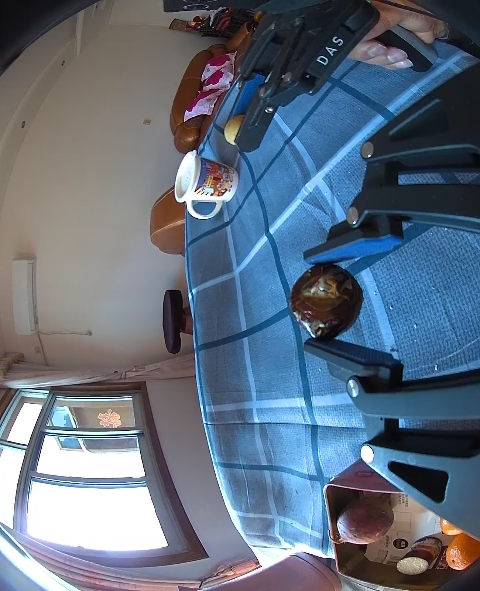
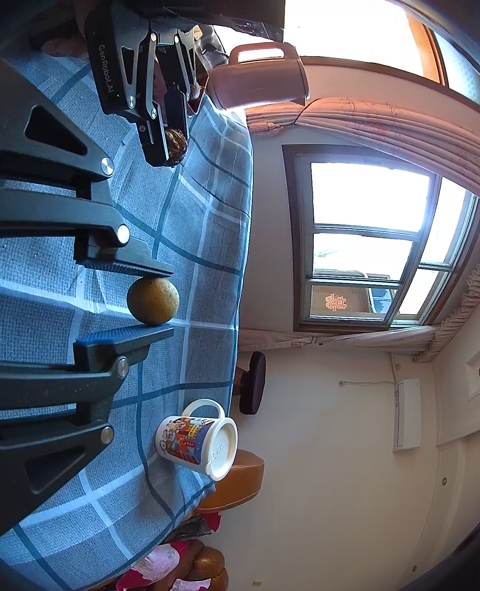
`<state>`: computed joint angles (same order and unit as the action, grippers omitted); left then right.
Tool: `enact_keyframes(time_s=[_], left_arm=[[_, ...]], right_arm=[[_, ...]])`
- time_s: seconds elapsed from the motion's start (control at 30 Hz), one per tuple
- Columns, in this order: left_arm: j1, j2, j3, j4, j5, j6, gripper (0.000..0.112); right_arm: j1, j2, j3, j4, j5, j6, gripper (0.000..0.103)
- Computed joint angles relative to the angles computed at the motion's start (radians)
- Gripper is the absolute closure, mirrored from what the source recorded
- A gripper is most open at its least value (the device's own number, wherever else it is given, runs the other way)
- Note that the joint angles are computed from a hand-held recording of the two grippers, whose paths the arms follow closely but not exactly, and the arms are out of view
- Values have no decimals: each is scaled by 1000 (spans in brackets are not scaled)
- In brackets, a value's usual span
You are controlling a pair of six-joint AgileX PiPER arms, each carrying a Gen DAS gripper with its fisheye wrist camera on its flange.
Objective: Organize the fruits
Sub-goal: 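Lift the tan fruit with the right tool while the left tool lifts the dark brown fruit, then carry the tan fruit to the tin with the right tool while the left tool carries the brown fruit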
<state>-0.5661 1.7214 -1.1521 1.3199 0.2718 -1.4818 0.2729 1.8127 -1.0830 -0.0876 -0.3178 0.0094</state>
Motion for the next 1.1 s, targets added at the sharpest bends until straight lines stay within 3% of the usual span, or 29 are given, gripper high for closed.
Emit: enact_keyframes(time_s=[0.6,1.1], left_arm=[[4,-90,113,157,-20,-157,70],[43,-184,231,365,-41,-374,70]], right_arm=[[91,-35,58,111,-30,-121,76],[165,-27,52,150,-30,-166,76]])
